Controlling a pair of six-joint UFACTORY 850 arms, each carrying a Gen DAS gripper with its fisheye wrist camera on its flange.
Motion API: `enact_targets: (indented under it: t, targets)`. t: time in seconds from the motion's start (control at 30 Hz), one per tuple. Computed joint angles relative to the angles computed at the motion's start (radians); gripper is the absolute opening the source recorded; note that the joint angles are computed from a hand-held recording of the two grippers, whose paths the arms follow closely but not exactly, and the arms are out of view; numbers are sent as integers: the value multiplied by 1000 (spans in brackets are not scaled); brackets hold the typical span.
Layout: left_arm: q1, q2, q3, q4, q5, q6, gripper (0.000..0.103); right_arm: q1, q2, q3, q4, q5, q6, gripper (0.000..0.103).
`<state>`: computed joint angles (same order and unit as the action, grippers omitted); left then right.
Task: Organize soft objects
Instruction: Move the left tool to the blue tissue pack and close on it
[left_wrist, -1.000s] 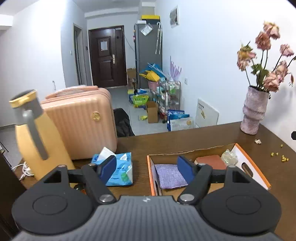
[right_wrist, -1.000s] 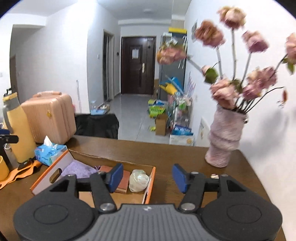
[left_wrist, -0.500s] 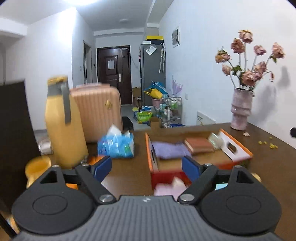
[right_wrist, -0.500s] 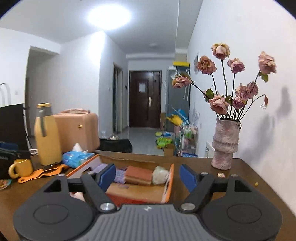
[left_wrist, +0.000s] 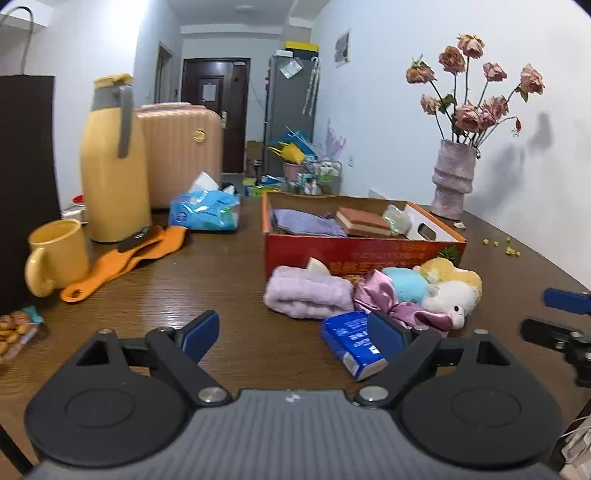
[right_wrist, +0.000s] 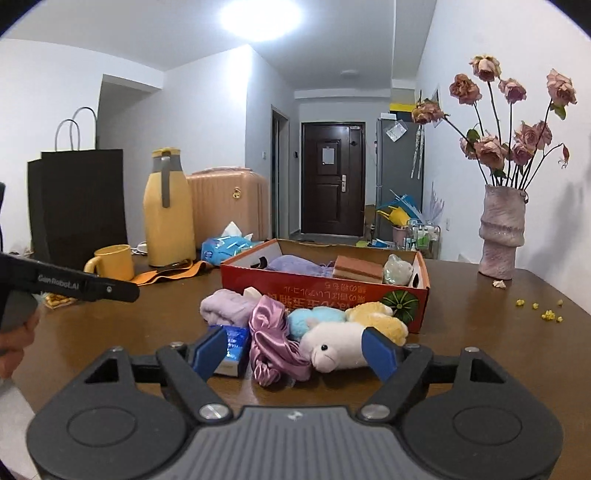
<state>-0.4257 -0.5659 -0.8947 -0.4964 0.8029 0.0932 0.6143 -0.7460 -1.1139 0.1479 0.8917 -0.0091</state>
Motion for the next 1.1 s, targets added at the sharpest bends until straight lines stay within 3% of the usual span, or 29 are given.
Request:
enact_targets:
  t: [0.1,0.17,0.27,0.33,0.5,0.53,0.57,0.8,0.97,1.1]
  targets:
    - [16,-43,-50,34,-44,3,89,-9,-35,-75,-90,-101,109,62]
    - [44,-75,-98,105,-88,-27,84,-19,-71,-142,-206,-191,252,58]
    - [105,-130,-190,378,-172,-163,68,-7,-138,-245,-280,-289,314,56]
    - [130,-177,-266,527,-213,-222,66,4,-175,-303,-301,-343,324,49]
    - [176,-275,-435,967,-354,-584,49,-7,-213,-364,-492,-374,566,42]
    - [183,-278,-439,1039,-352,-656,40,-14,-213,-365,-535,-366,623,42]
    - [190,-278,-430,1084,-329,-710,39,-22,-215,-360,-578,-344,689,42]
    - [223,-209,-288,1254,-231,-1124,32,-53,-198,-313,-588,-278,811,44]
    - [206,-158,-193,1096,-174,-1035,43,-72,-193,-296,-585,-254,863,43]
    - [185,-183,-244,1063,-243,-1022,39,-78,-222,-341,-593,-290,935,22]
